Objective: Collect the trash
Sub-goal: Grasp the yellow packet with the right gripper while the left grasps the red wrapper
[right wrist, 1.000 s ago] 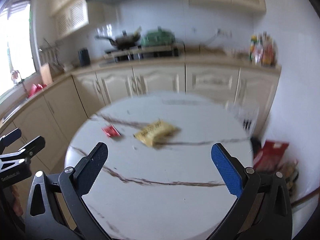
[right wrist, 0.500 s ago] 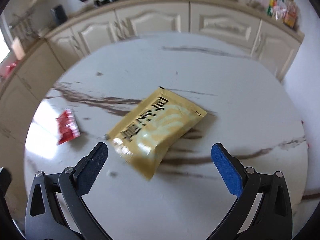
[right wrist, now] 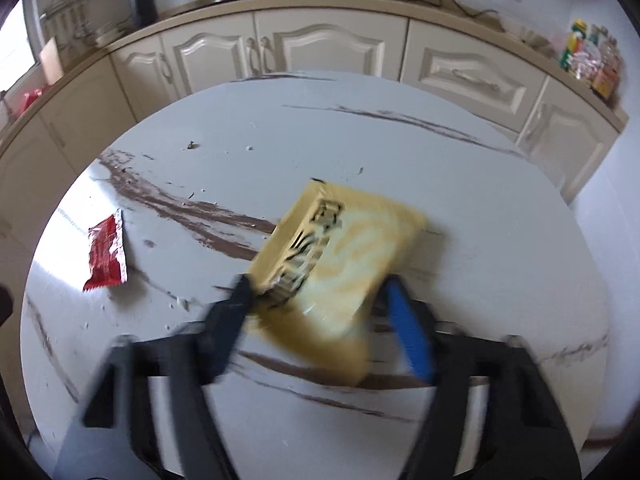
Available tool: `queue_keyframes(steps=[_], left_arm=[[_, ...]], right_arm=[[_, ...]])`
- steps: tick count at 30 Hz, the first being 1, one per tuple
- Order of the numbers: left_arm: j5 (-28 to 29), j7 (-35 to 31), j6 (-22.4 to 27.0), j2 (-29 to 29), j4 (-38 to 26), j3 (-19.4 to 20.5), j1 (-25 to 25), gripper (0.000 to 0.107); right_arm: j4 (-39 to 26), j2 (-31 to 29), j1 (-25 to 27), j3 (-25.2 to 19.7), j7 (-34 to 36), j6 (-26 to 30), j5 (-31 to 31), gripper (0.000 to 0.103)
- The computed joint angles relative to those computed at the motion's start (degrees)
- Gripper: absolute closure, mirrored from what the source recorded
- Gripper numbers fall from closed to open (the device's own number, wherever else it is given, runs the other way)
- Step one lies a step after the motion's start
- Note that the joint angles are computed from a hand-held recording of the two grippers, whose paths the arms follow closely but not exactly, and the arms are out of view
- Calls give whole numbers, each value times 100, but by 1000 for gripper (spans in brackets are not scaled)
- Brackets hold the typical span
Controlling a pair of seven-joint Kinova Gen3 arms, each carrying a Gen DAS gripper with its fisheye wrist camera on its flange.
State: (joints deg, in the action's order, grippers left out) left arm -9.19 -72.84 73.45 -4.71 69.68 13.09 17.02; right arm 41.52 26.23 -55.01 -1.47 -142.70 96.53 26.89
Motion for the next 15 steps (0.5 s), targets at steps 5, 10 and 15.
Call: queue_keyframes(steps=[5, 10, 15], left_arm=[[269, -138, 163, 376, -333, -107, 111, 5], [228, 78, 517, 998, -971, -106, 343, 5], [273, 308, 974, 1656, -1687, -326, 610, 5]], right_arm=[[544, -390, 235, -144, 109, -461, -171, 71], [1242, -844, 527, -380, -39, -1074, -274, 85], [1515, -1024, 524, -513, -100, -1234, -87, 96]])
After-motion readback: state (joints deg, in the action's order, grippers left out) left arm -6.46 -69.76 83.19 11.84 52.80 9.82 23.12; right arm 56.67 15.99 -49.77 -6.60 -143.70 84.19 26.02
